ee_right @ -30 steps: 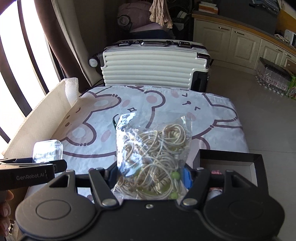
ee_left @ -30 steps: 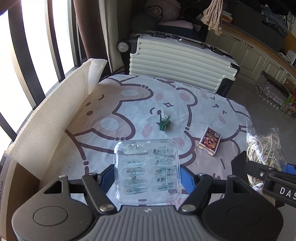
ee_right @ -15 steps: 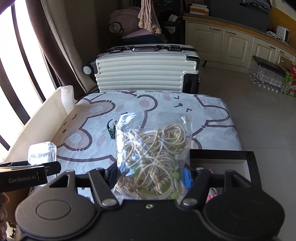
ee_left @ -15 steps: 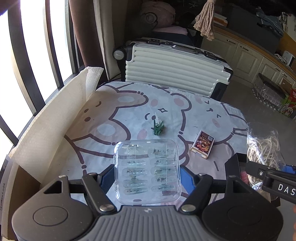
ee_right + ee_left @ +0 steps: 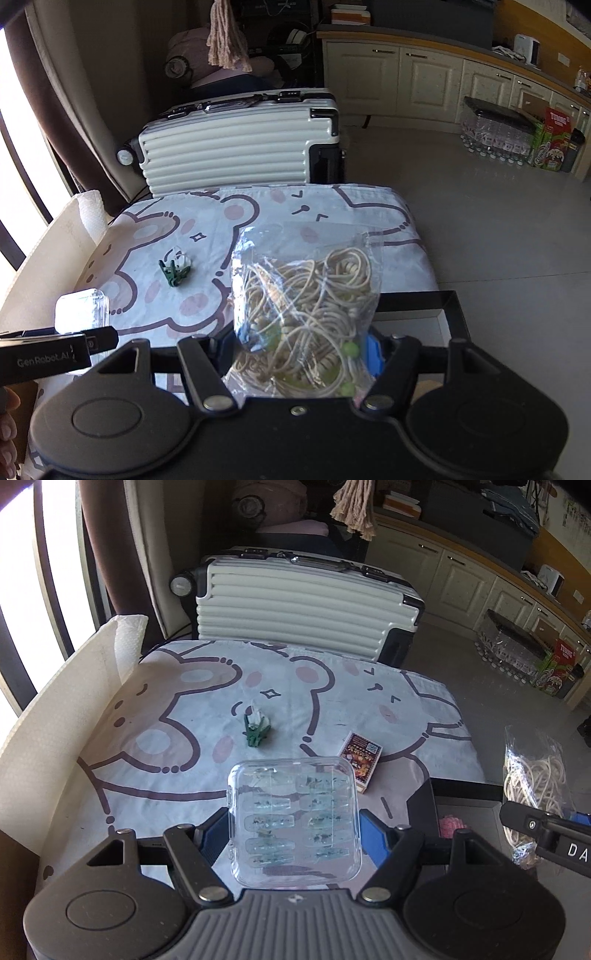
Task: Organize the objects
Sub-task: 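Lift the cable bag and plastic case and carry both toward the black box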
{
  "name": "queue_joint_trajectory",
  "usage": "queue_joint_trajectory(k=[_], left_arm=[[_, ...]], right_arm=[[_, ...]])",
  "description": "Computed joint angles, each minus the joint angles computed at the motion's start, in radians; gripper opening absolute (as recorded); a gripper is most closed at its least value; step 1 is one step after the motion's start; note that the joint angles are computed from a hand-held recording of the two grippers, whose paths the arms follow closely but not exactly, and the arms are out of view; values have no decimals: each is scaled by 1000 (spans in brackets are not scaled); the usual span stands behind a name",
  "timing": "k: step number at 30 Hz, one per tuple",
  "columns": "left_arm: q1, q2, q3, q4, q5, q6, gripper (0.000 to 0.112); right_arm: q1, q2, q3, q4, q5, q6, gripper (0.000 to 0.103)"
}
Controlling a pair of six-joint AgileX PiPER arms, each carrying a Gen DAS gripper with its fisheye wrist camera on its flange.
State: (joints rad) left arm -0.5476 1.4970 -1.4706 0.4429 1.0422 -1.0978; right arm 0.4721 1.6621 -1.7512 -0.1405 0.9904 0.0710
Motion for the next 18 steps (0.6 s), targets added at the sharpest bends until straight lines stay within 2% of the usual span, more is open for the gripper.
queue_joint_trajectory(k=[18], left_arm=[[-80, 275, -299, -75, -72, 40, 73]], right_arm=[[-239, -6, -6, 82, -2, -90, 66]])
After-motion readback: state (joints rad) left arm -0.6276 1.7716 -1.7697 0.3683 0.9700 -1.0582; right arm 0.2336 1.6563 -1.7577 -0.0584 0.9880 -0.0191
